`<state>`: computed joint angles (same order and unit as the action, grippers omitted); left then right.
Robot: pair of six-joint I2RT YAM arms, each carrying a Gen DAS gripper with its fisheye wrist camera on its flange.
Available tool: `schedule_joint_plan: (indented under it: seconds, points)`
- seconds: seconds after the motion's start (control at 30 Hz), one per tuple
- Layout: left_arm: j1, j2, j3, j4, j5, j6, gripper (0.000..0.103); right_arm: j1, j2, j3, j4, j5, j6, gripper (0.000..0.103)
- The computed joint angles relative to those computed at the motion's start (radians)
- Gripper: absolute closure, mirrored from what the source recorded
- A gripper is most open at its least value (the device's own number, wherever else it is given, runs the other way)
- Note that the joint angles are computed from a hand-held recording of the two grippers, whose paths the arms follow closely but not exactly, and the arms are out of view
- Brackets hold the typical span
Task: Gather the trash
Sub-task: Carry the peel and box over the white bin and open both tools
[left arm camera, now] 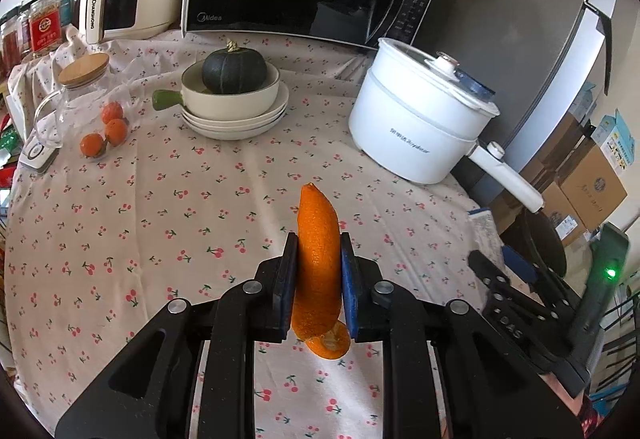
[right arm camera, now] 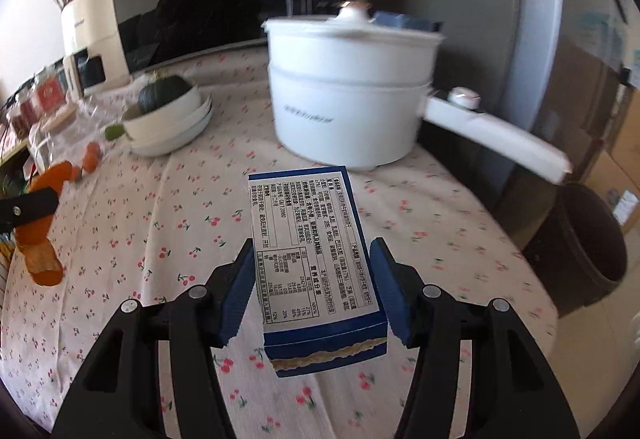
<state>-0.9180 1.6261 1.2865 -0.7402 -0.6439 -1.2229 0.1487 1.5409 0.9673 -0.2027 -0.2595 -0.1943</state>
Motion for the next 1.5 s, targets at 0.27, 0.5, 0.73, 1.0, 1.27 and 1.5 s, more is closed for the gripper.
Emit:
schedule_joint_plan:
  seconds: [0.27, 0.5, 0.73, 1.0, 1.27, 1.5]
  points:
    - [-0.067, 0.015, 0.047, -0.009, -0.052, -0.013, 0.084, -0.15, -0.236, -0.129, -0.054, -0.019, -0.029, 0.046]
    - [-0.132, 0.047, 0.089, -0.022, -0.084, -0.018, 0.084, -0.328, -0.419, -0.235, -0.141, -0.092, -0.125, 0.046]
    - [-0.196, 0.082, 0.133, -0.04, -0.115, -0.029, 0.084, -0.513, -0.527, -0.314, -0.242, -0.184, -0.261, 0.046]
    - [-0.244, 0.147, 0.2, -0.06, -0.118, -0.02, 0.084, -0.683, -0.589, -0.398, -0.355, -0.255, -0.434, 0.044]
    - [-0.28, 0.22, 0.288, -0.065, -0.119, 0.015, 0.084, -0.881, -0.595, -0.422, -0.49, -0.361, -0.639, 0.025]
    - [-0.313, 0.311, 0.39, -0.052, -0.097, 0.068, 0.084, -1.027, -0.611, -0.391, -0.48, -0.449, -0.661, 0.014]
